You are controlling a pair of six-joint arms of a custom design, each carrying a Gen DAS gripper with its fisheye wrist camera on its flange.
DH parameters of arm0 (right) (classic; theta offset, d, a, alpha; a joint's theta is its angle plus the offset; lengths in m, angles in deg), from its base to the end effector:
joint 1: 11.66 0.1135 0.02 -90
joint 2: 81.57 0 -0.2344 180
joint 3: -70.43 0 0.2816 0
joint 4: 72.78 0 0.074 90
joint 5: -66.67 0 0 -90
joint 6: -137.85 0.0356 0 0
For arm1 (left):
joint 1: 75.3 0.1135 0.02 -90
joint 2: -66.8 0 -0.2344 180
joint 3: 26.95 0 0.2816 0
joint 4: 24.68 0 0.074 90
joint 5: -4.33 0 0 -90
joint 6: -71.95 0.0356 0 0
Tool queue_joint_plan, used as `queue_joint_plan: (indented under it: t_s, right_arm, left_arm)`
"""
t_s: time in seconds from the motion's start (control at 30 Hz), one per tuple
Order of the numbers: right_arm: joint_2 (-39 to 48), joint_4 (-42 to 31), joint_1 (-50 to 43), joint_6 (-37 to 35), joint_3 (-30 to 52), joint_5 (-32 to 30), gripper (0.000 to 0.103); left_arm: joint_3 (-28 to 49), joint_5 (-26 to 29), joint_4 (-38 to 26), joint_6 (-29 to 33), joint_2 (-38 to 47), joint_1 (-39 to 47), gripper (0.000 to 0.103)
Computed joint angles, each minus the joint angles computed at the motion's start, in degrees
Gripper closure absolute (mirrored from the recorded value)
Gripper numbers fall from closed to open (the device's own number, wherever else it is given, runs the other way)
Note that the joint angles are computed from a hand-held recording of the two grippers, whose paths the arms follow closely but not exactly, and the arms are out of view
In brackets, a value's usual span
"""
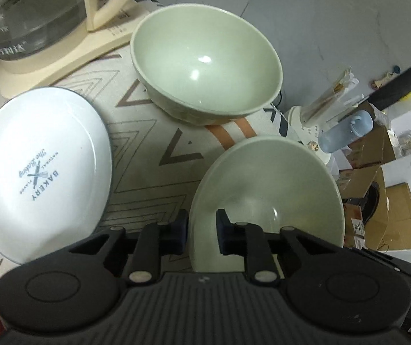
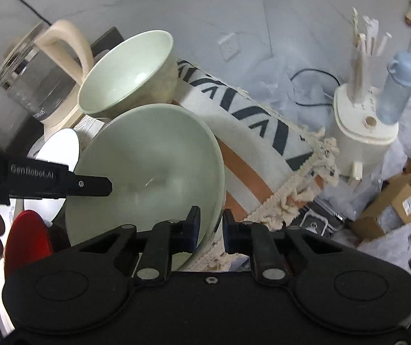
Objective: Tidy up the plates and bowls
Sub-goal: 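Lift the large green bowl with both grippers and lower it into the red bowl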
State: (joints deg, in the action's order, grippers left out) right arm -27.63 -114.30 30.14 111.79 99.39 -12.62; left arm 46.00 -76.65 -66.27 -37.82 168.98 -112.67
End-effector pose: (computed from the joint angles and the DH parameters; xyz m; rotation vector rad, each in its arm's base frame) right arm 0.1391 0.1155 0.0841 0.5768 2.6708 0.2985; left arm 0.2756 -0.2175 0.1020 0.4804 2.8511 -0.4339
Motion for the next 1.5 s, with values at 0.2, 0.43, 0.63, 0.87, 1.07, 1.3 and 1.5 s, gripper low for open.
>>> queue_joint_plan:
  t_s: [0.2,0.43,0.63,0.87,1.07,1.3,1.5]
  right_arm:
    - [-5.1,-1.8,-2.5,-5.0,-0.3,-0.9,0.087]
    - [-7.9,-3.1,-3.1,-11.5,3.2,0.6,0.087]
    - [-7.7,-2.0,-2.4,-16.1,6.3,1.3,0.086]
    - [-5.0,1.2,-0.9,-18.7,8.9,0.3,0.087]
    - [-1.3,3.3,1.4,-19.9,11.7,-0.1,0.086]
    - [3.1,5.5,4.5,-20.9,15.0,-0.4,0.086]
    - [6.5,6.8,7.3,-21.7,17.2,-1.4,0.086]
  left_arm:
    - [-4.6,-3.2,0.8,-3.2,-7.9,-0.9,0.084]
    - [-9.6,-6.5,-0.4,-7.3,-18.1,-0.7,0.084]
    - [-12.9,-9.2,-2.3,-10.3,-26.1,0.1,0.084]
    - [-16.1,-11.4,-5.5,-11.8,-33.9,2.0,0.084]
    - [-18.8,-12.8,-9.0,-13.3,-40.3,3.9,0.084]
    - [-22.1,-14.8,-13.8,-16.0,-48.6,5.1,0.084]
    - [-25.6,-16.8,-18.0,-19.3,-55.4,5.4,0.084]
